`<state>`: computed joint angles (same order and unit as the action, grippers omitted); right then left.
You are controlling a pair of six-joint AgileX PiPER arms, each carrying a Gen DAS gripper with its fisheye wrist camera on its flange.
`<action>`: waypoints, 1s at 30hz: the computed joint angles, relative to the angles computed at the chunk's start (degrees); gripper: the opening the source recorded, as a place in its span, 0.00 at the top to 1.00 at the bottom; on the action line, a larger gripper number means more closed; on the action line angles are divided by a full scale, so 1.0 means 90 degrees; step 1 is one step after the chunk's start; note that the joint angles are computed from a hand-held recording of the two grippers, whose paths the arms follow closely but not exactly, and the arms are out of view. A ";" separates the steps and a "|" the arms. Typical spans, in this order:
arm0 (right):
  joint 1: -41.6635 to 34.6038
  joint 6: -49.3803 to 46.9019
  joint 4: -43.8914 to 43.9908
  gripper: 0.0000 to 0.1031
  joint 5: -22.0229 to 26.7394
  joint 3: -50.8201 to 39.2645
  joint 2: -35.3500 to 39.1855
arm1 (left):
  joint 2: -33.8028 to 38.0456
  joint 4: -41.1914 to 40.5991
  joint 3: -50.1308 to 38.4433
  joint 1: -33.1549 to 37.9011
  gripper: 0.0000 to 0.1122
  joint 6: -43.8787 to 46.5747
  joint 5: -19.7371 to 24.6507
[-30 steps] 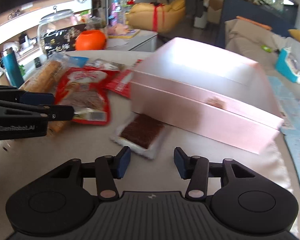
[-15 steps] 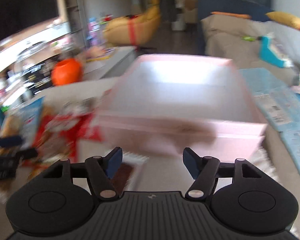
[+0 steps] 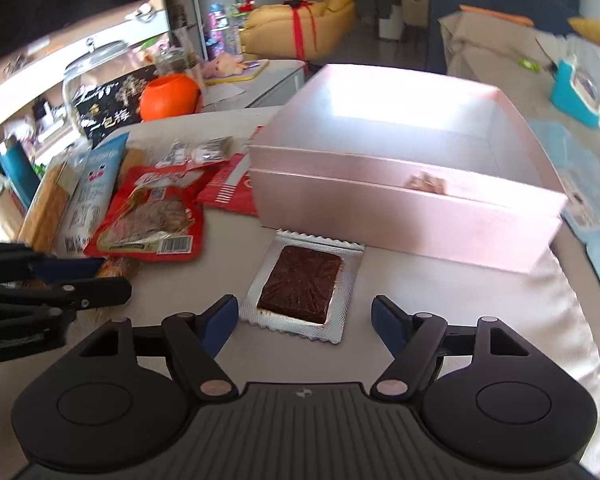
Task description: Organize snacks
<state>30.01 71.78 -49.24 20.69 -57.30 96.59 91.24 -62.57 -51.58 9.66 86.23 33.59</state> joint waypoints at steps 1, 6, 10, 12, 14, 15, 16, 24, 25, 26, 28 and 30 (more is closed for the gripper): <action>-0.0005 0.0064 0.0013 0.28 0.0019 0.0032 -0.0032 | -0.0061 0.0043 0.0052 0.0096 0.73 0.0107 0.0291; -0.0067 0.0282 0.0124 0.28 0.0112 -0.0253 0.0199 | -0.0657 0.0226 0.0677 0.0389 0.73 0.0464 0.0766; 0.0389 0.0858 -0.0552 0.43 0.0962 -0.0605 0.0509 | -0.0870 0.0247 0.0942 0.0511 0.72 0.0535 0.0785; 0.0700 0.1201 -0.0908 0.51 0.1286 -0.0529 0.0465 | -0.0886 0.0100 0.1021 0.0604 0.71 0.0769 0.0822; 0.0893 0.1316 -0.0788 0.51 0.1445 -0.0383 0.0303 | -0.0801 -0.0137 0.1050 0.0719 0.71 0.0988 0.0919; 0.0985 0.1414 -0.0763 0.51 0.1510 -0.0268 0.0192 | -0.0756 -0.0263 0.1070 0.0780 0.71 0.1106 0.0989; 0.1100 0.1575 -0.0795 0.51 0.1620 -0.0134 0.0079 | -0.0739 -0.0359 0.1109 0.0866 0.71 0.1236 0.1091; 0.1787 0.4241 -0.2022 0.51 0.2322 0.1497 -0.0871 | -0.0694 -0.1472 0.1549 0.0950 0.71 0.2830 0.1042; 0.1879 0.4644 -0.2228 0.51 0.2380 0.1733 -0.0996 | -0.0695 -0.1484 0.1550 0.0938 0.70 0.2840 0.1025; 0.1969 0.4882 -0.2332 0.51 0.2464 0.1850 -0.1044 | -0.0690 -0.1489 0.1540 0.0927 0.70 0.2821 0.1009; 0.2163 0.5125 -0.2409 0.51 0.2665 0.1927 -0.1034 | -0.0678 -0.1489 0.1534 0.0960 0.70 0.2898 0.0995; 0.2275 0.5239 -0.2405 0.51 0.2762 0.1904 -0.0997 | -0.0624 -0.1489 0.1502 0.1011 0.71 0.2892 0.1067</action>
<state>50.49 118.93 -70.88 45.55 -40.17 87.62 85.62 -75.97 -38.06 18.76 112.26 43.19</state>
